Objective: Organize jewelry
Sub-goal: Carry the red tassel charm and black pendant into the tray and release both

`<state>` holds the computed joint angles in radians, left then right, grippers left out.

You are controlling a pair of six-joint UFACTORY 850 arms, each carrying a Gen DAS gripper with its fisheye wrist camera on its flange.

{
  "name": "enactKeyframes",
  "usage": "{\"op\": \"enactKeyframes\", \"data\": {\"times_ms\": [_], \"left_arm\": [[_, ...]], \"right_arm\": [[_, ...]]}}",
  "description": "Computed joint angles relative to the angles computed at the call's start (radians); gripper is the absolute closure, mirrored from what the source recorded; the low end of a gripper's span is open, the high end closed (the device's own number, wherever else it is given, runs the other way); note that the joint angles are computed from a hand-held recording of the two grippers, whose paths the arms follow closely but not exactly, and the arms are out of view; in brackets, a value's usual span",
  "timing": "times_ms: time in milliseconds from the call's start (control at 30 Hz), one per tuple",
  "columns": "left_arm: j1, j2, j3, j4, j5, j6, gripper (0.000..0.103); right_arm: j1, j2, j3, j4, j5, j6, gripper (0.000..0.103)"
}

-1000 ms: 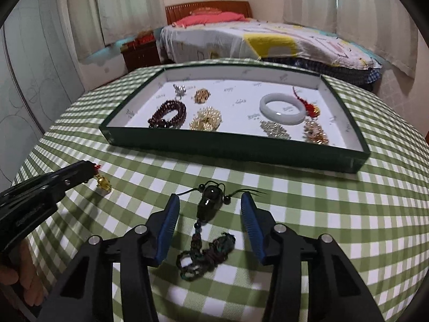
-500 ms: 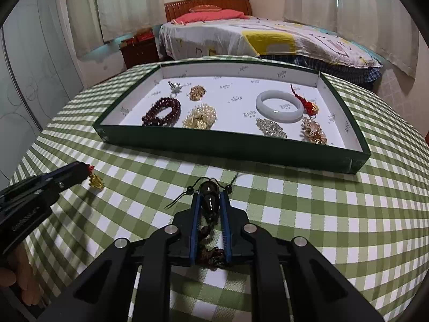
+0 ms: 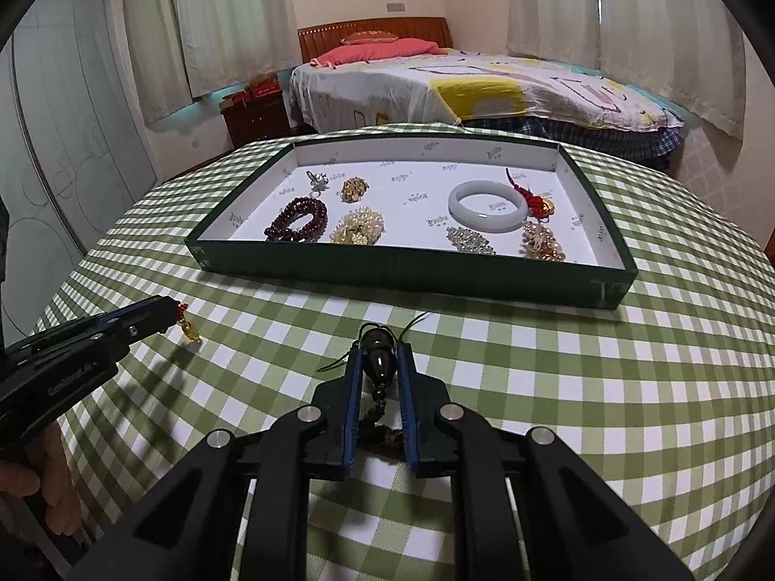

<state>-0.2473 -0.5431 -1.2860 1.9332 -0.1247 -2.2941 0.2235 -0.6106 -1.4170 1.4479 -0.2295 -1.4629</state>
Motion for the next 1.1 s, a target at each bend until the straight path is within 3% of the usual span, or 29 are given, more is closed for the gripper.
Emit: {"op": "enactKeyframes", "data": {"times_ms": [267,767,1100], "left_arm": [[-0.006,0.004,-0.002,0.017,0.002,-0.015,0.093],[-0.010,0.068,0.013,0.376,-0.007,-0.356,0.093],[-0.018,0.094,-0.009,0.410,-0.032,-0.358,0.093]], "right_arm": [[-0.004,0.016,0.016,0.116,-0.005,-0.110,0.088],[-0.014,0.087,0.059,0.426,-0.027,-0.406,0.088],[-0.020,0.117,0.056,0.600,-0.047,-0.574,0.088]]}}
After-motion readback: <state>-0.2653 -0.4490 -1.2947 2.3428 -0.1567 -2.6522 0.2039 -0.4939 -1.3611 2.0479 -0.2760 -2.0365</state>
